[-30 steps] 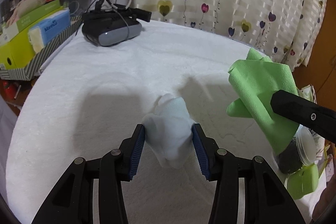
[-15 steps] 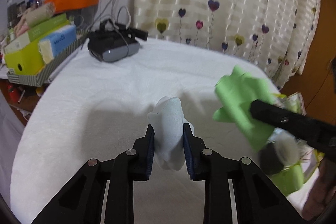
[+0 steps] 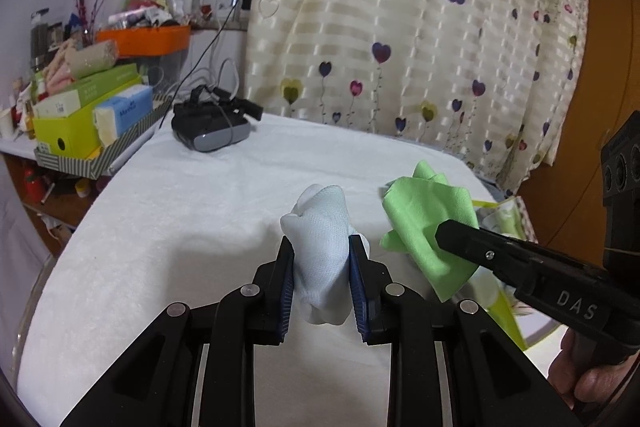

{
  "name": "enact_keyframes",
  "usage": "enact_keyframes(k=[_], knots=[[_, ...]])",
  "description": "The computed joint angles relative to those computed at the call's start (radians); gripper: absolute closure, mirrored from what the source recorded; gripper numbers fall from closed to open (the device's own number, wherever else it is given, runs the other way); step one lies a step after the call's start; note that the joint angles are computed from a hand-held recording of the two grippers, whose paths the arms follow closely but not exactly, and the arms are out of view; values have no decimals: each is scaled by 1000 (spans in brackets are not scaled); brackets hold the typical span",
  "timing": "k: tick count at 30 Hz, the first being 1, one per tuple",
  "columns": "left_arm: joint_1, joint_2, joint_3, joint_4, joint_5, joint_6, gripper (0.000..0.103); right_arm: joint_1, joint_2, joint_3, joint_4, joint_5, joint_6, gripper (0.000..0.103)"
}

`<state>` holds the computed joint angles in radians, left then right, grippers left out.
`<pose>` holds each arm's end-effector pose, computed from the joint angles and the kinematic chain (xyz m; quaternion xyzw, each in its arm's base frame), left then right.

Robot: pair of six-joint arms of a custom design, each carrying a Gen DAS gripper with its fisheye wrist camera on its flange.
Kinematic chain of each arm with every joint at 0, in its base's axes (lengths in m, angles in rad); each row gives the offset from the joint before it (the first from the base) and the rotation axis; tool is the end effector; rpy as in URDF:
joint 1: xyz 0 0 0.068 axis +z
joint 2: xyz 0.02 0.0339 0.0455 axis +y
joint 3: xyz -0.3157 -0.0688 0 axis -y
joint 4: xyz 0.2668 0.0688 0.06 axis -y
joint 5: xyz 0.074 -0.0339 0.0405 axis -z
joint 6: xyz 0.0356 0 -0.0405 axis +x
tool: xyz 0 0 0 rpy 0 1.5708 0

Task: Organize soft objects
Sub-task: 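Carry the white cloth and green cloth over the white box with both grippers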

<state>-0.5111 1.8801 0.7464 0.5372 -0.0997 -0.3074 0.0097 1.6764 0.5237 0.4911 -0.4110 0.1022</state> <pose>0.3279 -0.1798 0.1364 0.0665 0.8804 -0.1456 0.4464 0.3004 0.0171 0.1425 -0.0488 0.8827 0.2071 0.4189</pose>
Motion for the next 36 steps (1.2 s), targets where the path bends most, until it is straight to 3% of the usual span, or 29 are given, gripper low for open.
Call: enact_keyframes(k=[7, 14, 36], knots=[[-96, -61, -43, 7, -55, -24, 79, -66, -123, -107, 14, -1, -55, 95], [-184, -81, -41, -2, -102, -41, 79, -190, -195, -164, -4, -68, -109, 95], [-358, -11, 90, -80, -179, -58, 79, -512, -209, -171, -91, -280, -270, 95]])
